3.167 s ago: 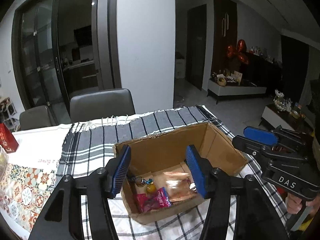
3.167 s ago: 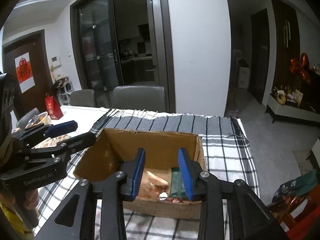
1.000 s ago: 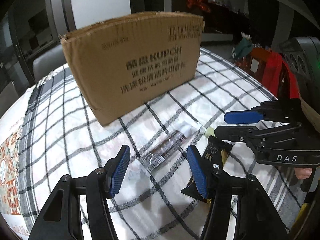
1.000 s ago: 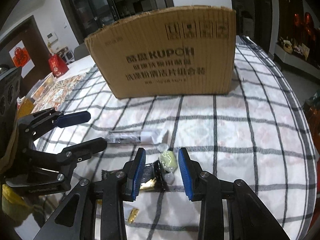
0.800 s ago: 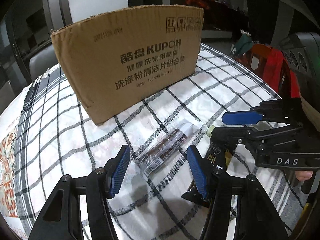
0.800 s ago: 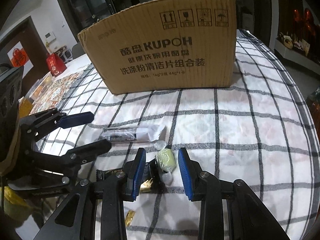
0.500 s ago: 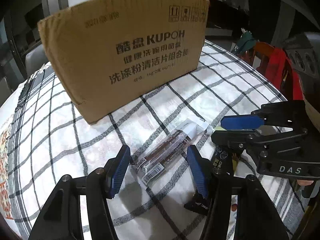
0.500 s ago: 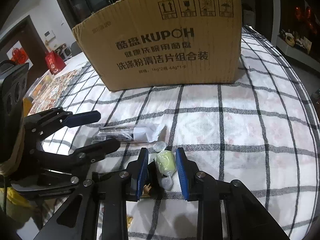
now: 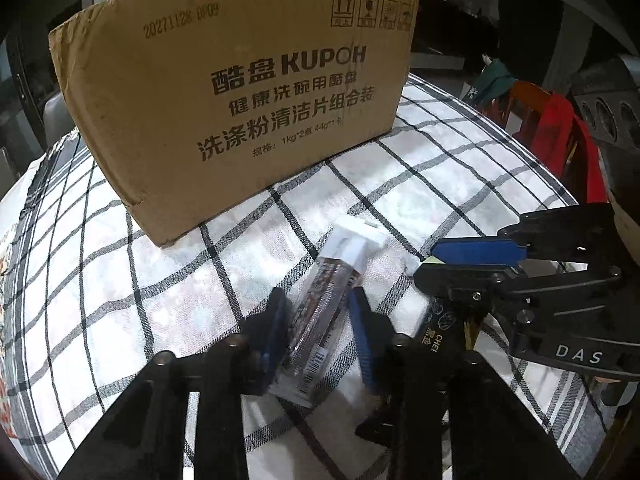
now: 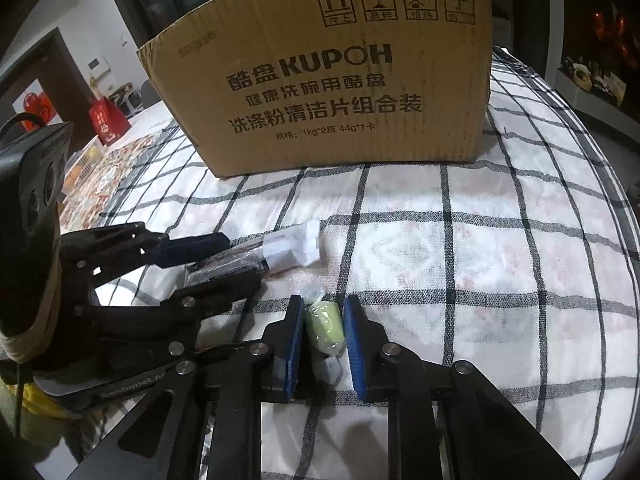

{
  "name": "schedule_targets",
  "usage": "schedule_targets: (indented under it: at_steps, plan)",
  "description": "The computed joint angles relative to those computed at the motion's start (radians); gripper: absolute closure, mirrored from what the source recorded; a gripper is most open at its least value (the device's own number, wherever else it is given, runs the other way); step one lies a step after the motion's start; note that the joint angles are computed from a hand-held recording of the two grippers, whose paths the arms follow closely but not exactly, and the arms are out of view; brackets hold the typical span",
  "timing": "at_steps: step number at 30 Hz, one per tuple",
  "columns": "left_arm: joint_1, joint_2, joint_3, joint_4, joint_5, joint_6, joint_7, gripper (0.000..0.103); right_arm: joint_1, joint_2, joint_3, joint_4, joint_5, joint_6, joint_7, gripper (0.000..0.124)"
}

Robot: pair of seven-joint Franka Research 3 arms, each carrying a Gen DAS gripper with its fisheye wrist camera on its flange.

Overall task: Organize snacks
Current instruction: 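Grasp the clear stick packet with the left tool while the right tool grasps the pale green candy, then carry the stick packet and pale green candy over the box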

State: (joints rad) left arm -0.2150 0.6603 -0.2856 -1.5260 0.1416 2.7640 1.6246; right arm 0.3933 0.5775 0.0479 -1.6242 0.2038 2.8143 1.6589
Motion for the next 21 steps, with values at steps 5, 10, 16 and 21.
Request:
schedule_targets:
  at_steps: [5, 10, 16, 21]
  plan:
    - [-0.007, -0.016, 0.014, -0.020, 0.006, 0.020, -0.038, 0.079, 0.006, -0.009, -0.009, -0.010, -0.003, 0.019, 0.014, 0.102]
    - [-0.001, -0.048, 0.014, -0.062, 0.009, 0.054, -0.073, 0.080, 0.008, -0.025, -0.011, -0.027, -0.007, 0.044, 0.018, 0.102]
    - [-0.001, -0.102, 0.016, -0.125, 0.020, 0.114, -0.126, 0.080, -0.004, -0.055, 0.007, -0.056, 0.013, 0.095, -0.006, 0.103]
    - [-0.011, -0.145, 0.030, -0.170, 0.045, 0.159, -0.181, 0.080, -0.001, -0.085, 0.007, -0.088, 0.026, 0.146, -0.016, 0.102]
